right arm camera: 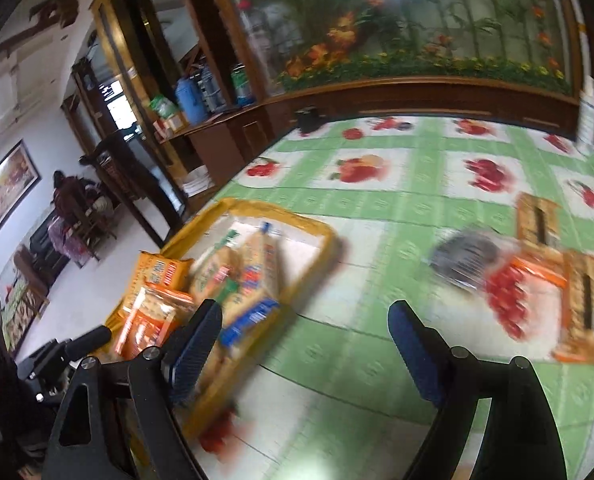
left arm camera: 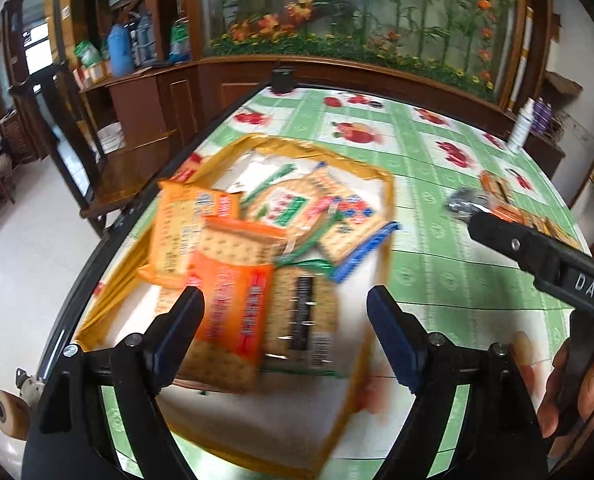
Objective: Organize snacks
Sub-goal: 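Open both tools and move them back over the remaining packs on the table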
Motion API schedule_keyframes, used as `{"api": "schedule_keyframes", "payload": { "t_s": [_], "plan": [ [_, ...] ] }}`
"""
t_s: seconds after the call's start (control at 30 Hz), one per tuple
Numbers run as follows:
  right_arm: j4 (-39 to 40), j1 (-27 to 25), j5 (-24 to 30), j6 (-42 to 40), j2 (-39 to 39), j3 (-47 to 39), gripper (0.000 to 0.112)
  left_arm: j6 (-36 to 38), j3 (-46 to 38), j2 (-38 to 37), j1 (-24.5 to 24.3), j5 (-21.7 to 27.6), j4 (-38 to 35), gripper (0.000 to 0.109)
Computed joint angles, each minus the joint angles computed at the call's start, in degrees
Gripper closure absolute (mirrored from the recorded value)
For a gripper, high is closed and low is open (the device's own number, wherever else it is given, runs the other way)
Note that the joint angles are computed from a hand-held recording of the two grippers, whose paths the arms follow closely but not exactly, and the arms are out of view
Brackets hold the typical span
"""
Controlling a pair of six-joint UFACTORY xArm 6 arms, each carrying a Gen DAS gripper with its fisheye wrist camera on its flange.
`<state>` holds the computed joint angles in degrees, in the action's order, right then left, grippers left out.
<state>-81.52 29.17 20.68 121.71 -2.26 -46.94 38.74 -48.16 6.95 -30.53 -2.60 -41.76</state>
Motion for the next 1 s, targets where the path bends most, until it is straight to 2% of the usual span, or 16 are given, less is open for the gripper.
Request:
{"api": "schedule_keyframes", "payload": {
  "t_s": [0.17,0.2,0.27,0.43,0.53,0.7,0.8,0.87,1.0],
  "plan": [
    [-1.2,-0.9,3.1,5.3,-9.2,10.5,0.025,2.4,-0.1,-0.3,-3.4,-0.4,-2.2,0.025],
    [-1.2,-1.5,3.1,6.2,-11.1,12.6,0.025,1.6,0.1,-0.4,-3.8,-0.5,-1.0,0.025],
    [-0.1,-2.6,3.8,6.6,-15.3,17.0,0.025,-4.5,0.8,-0.6,-4.3,-0.6,6.2,0.025],
    [3.2,-4.3,5.9,6.4,-25.7,26.4,0.025,-6.5,0.8,-0.2,-6.8,-0.3,9.0,0.025],
    [6.6,-4.4,7.9,3.7,-30.8,30.2,0.025,-9.6,0.8,0.0,-7.6,0.1,13.0,0.025],
    [13.7,-4.3,12.6,-1.1,-42.0,37.9,0.025,-8.1,0.2,0.3,-9.9,0.6,10.8,0.025],
    [18.3,-5.0,15.0,-4.5,-49.3,42.5,0.025,-9.7,-0.6,0.9,-10.6,1.3,13.1,0.025],
    [22.5,-4.4,18.6,-8.0,-56.1,45.8,0.025,-12.0,-1.0,1.3,-10.8,1.4,16.0,0.025],
    [29.2,-3.1,26.8,-14.5,-67.8,50.1,0.025,-20.6,-2.8,2.9,-10.7,1.8,26.2,0.025]
  ]
}}
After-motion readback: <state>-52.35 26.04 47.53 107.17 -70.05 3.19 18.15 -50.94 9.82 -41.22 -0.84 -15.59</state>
